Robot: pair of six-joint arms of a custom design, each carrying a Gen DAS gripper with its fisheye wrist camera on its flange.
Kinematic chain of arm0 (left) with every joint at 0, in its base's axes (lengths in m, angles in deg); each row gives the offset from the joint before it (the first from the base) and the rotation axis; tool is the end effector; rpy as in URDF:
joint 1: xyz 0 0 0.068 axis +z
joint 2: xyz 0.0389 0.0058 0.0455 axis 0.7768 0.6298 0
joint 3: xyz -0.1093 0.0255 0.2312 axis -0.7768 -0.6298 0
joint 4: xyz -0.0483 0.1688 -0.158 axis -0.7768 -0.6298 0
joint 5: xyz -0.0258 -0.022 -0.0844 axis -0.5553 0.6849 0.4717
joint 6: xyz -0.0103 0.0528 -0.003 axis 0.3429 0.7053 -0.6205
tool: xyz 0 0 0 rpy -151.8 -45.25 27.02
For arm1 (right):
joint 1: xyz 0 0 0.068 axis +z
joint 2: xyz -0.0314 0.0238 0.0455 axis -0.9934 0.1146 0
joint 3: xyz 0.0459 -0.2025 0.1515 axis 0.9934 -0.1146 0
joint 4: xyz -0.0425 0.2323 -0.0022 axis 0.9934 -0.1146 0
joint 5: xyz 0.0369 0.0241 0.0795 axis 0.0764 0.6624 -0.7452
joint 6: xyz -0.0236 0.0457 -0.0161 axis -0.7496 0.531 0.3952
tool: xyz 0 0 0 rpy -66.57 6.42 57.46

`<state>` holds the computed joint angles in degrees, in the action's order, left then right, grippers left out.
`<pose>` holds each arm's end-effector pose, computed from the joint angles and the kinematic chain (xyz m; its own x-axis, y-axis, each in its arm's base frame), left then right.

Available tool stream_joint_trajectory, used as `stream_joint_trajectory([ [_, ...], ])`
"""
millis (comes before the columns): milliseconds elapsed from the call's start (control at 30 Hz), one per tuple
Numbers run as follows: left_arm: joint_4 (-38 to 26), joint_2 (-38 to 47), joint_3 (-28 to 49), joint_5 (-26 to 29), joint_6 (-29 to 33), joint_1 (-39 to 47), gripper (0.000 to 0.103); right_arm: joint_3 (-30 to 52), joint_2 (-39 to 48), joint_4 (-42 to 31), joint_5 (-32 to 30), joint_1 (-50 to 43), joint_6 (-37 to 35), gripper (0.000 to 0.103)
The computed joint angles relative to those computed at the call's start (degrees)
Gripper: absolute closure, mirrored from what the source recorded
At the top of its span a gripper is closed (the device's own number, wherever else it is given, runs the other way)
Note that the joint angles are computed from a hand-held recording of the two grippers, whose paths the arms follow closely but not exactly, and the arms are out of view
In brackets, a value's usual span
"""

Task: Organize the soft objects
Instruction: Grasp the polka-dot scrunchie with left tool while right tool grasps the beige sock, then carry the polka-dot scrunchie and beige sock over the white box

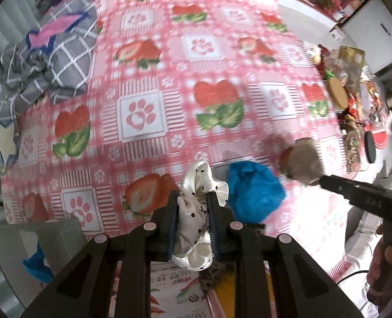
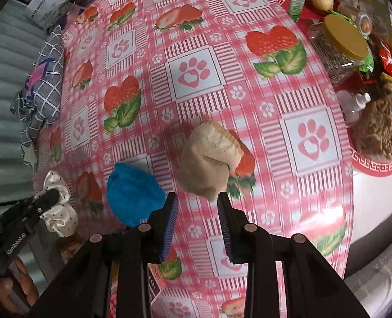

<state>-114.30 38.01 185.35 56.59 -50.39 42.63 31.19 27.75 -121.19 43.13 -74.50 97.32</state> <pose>0.3187 -0.0539 0.2876 -0.7987 0.5782 -0.1665 0.5993 0.7894 -0.1333 0.1663 0.0328 0.2444 -0.7654 0.6433 -0.0200 0.6091 0.7340 0.3003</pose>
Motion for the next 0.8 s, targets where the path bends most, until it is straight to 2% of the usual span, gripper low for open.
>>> stream_joint_trajectory([
  [233,-1.7,-4.4,-0.4,3.4,1.1,-1.8,0.081,-0.7,-5.7,-3.2,2.4,3.8,6.7,0.070],
  [333,-3.4,-5.9,0.2,4.2,2.1,-1.7,0.080,-2.3,-7.0,-2.2,1.8,2.9,6.6,0.070],
  [367,-3.7,-6.2,0.3,4.2,2.3,-1.6,0.080,-2.6,-6.5,-1.7,1.5,2.2,6.0,0.065],
  [400,-3.9,-6.4,0.3,4.2,2.4,-1.5,0.080,-2.7,-6.0,-1.3,1.5,1.6,5.5,0.045],
  [467,-4.0,-6.9,0.2,3.9,2.3,-1.4,0.080,-3.6,-5.1,1.4,2.9,0.1,4.5,0.026],
  [667,-3.9,-9.3,-0.6,3.1,1.6,-2.3,0.080,-5.7,5.9,10.6,1.5,-4.0,0.3,0.026],
  [733,-4.1,-9.7,-0.8,3.2,0.8,-3.0,0.080,-6.1,9.0,12.7,1.2,-4.1,-0.6,0.034],
  [800,-3.9,-10.4,-1.4,3.1,0.0,-4.1,0.080,-6.0,12.0,13.6,0.6,-3.8,-2.0,0.076],
])
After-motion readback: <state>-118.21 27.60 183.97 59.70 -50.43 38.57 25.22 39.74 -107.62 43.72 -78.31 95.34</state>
